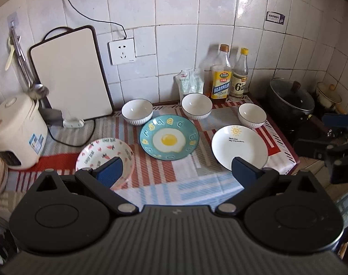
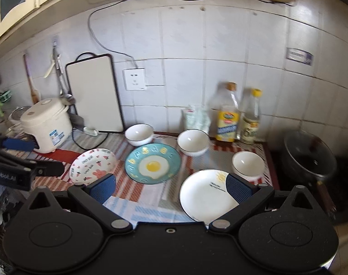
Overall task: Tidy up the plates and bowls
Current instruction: 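Move the left gripper to the teal egg plate rim and close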
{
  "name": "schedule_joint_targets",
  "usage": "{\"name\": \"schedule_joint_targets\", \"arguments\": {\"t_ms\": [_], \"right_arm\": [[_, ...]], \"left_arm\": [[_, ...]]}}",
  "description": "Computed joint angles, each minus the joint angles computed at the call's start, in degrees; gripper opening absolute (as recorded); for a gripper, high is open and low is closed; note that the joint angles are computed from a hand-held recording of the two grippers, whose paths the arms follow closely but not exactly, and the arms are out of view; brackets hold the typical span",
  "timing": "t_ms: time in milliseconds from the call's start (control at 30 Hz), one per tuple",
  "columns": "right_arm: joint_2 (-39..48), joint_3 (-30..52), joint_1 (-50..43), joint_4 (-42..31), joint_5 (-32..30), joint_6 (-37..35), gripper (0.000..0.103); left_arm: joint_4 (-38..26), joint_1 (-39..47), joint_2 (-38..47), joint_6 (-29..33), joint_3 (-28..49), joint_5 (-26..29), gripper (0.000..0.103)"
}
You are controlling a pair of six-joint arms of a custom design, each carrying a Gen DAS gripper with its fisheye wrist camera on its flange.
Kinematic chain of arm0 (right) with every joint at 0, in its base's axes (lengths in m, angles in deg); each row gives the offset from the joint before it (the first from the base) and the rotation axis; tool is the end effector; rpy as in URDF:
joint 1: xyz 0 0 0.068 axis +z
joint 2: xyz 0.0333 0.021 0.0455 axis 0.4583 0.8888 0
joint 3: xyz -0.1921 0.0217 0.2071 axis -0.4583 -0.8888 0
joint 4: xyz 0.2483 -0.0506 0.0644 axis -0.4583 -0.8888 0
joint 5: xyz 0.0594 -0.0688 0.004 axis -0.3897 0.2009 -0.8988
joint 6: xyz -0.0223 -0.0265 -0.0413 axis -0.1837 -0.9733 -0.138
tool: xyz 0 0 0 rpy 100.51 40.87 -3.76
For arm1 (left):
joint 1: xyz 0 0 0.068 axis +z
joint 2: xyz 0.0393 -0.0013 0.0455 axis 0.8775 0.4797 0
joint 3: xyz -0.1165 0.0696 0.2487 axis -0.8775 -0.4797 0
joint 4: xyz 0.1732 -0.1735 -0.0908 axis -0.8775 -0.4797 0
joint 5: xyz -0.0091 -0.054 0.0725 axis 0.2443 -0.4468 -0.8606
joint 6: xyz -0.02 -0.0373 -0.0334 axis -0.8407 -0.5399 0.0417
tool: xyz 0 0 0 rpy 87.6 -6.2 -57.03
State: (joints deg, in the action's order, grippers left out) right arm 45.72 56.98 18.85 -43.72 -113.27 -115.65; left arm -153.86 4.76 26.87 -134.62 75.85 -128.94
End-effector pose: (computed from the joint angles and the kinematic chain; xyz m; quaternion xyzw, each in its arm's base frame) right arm 0.3214 -0.0237 0.4125 -0.3534 0.8329 0.2006 0.3756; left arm 0.1735 -0.2186 0.4102 -0.1496 0.9088 0.0555 0.3855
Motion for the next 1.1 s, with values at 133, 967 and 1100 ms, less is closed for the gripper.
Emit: {"name": "schedule_joint_targets", "arguments": {"t_ms": [133,967,1100], "right_arm": [[2.5,2.0,5.5,-0.6,2.5,1.6,0.103],[9.3,-5.2,31.4,22.1,26.7,29.5,0.103],[13.5,-7.2,30.6,26.4,23.3,32.1,0.102]], "left_arm": [[7.8,6.5,-5.8,9.4,-6.9,3.5,0.102],[37.5,49.9,-5.3,62.4,-21.8,42.0,0.099],[40.2,53.6,2.0,64.9,-20.9,45.2,0.096]]}}
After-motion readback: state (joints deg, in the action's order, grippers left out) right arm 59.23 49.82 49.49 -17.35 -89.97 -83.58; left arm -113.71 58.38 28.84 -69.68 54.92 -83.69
